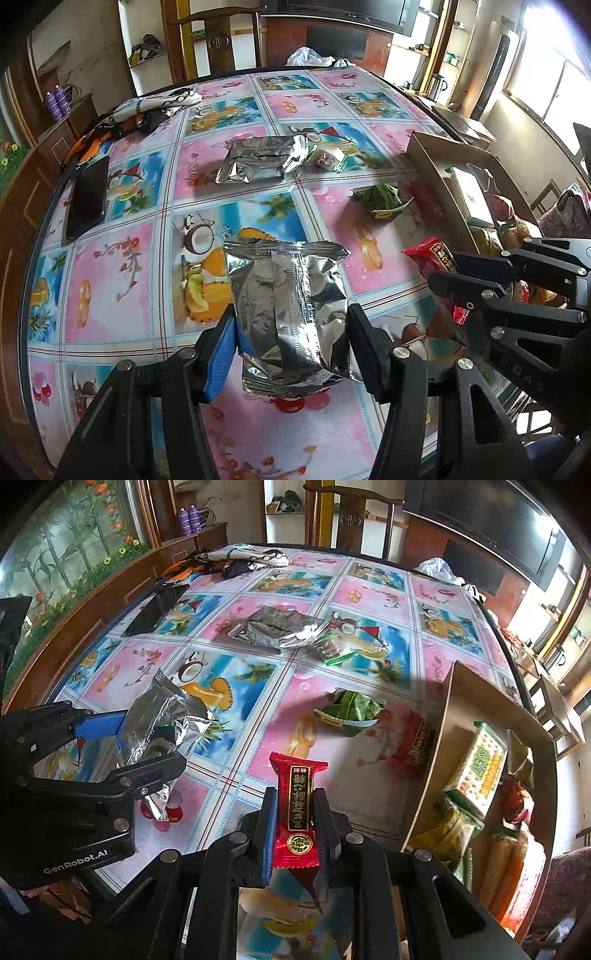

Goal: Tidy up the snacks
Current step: 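Carry the silver bag with the left tool while the right carries the candy bar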

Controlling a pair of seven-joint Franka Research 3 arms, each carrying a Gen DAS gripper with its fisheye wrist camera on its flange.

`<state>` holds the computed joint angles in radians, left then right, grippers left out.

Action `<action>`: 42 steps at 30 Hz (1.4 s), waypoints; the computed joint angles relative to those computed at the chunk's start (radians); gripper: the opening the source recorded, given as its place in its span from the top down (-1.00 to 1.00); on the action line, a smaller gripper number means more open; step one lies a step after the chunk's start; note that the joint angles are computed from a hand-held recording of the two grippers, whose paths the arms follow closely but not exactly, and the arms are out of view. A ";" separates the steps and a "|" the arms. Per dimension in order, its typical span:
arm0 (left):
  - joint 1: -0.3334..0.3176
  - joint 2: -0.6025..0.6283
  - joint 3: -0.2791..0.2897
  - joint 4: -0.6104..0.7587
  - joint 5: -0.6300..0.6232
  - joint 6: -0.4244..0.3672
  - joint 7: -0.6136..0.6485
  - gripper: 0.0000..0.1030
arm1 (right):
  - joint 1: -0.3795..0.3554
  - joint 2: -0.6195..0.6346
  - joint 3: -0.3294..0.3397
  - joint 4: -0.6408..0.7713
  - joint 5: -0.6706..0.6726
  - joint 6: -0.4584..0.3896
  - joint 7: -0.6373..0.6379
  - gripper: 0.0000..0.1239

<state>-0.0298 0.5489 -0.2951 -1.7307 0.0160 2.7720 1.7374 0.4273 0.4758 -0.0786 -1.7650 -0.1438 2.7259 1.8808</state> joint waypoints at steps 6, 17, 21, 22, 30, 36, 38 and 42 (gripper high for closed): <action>-0.013 -0.008 0.003 -0.005 0.009 0.004 -0.013 -0.10 | 0.002 -0.022 -0.009 -0.028 -0.014 0.021 0.005 0.68; -0.039 -0.015 0.008 -0.004 0.034 0.014 -0.040 -0.10 | 0.001 -0.062 -0.027 -0.079 -0.053 0.060 0.027 0.68; -0.052 -0.015 0.012 0.001 0.047 0.016 -0.051 -0.10 | -0.002 -0.074 -0.032 -0.094 -0.066 0.074 0.032 0.68; -0.055 -0.015 0.013 0.003 0.051 0.016 -0.053 -0.10 | -0.003 -0.077 -0.034 -0.096 -0.070 0.077 0.034 0.68; -0.075 -0.008 0.016 0.022 0.075 0.017 -0.065 -0.10 | -0.014 -0.097 -0.040 -0.123 -0.082 0.103 0.042 0.68; -0.094 -0.001 0.017 0.040 0.093 0.018 -0.073 -0.10 | -0.023 -0.114 -0.049 -0.141 -0.093 0.117 0.051 0.68; -0.101 0.002 0.018 0.047 0.100 0.020 -0.073 -0.10 | -0.026 -0.119 -0.052 -0.147 -0.096 0.122 0.057 0.68; -0.114 0.011 0.014 0.066 0.110 0.018 -0.071 -0.10 | -0.032 -0.138 -0.065 -0.167 -0.110 0.134 0.079 0.68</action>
<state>-0.1436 0.5596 -0.2811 -1.6650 0.1258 2.7898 1.6667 0.3952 0.3379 -0.1433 -1.9321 -0.2538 2.8604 1.9596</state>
